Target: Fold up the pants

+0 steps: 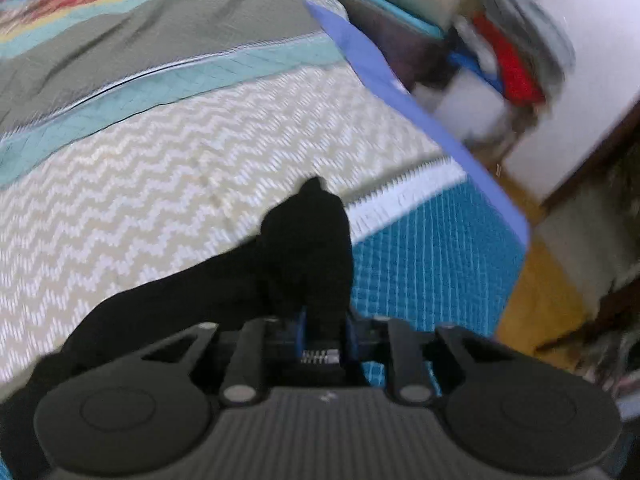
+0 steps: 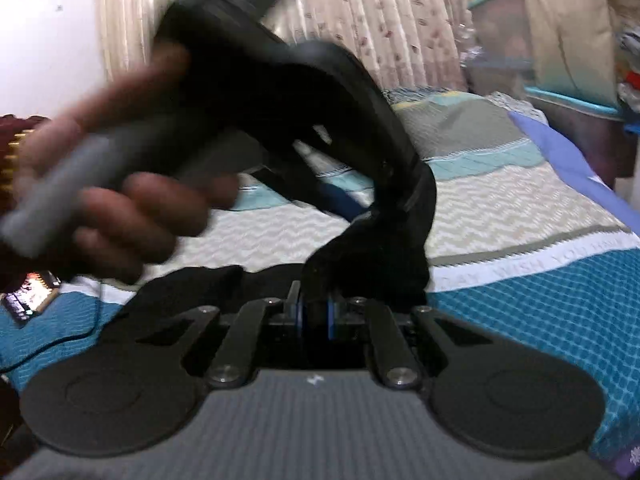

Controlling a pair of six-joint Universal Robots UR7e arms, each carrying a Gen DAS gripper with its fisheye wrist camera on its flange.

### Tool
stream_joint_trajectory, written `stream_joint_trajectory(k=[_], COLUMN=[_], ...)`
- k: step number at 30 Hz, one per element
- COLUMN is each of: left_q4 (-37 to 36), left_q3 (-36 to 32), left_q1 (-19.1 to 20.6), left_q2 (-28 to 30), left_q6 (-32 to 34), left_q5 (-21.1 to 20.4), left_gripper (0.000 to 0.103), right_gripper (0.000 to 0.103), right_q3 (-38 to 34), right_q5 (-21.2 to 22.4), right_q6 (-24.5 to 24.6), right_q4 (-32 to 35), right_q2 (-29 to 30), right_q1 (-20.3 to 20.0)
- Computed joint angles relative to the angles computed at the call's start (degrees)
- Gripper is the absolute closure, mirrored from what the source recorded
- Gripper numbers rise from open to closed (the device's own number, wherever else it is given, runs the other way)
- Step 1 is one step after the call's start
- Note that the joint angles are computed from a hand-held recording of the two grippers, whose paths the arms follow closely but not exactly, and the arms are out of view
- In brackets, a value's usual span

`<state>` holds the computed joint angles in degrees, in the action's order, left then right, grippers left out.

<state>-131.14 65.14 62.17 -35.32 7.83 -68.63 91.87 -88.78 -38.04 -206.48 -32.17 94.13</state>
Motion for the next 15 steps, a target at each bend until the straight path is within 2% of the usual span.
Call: stream_joint_trajectory(k=[3, 6, 7, 10, 15], left_q4=[-2.2, -3.8, -5.1, -9.5, -15.8], left_q3=[1.8, 5.2, 7.2, 13.1, 20.1], left_q1=[2.1, 4.7, 5.3, 7.1, 11.5], left_q2=[-4.1, -9.6, -11.7, -17.3, -22.3], left_q6=[-2.1, -3.5, -3.5, -3.1, -6.0], left_q5=[-4.0, -9.2, -9.8, -9.6, -7.7], left_gripper=[0.088, 0.088, 0.088, 0.088, 0.088], right_gripper=[0.092, 0.093, 0.093, 0.093, 0.093], right_q3=[2.5, 2.7, 2.2, 0.9, -3.9], right_q5=[5.6, 8.7, 9.8, 11.6, 9.6], right_q6=[2.9, 0.0, -1.0, -4.3, -9.5], right_q4=[2.3, 4.2, 5.5, 11.1, 22.2], right_q2=[-2.1, -2.3, -2.2, -1.5, 1.4], right_q1=[-0.6, 0.6, 1.1, 2.7, 4.7])
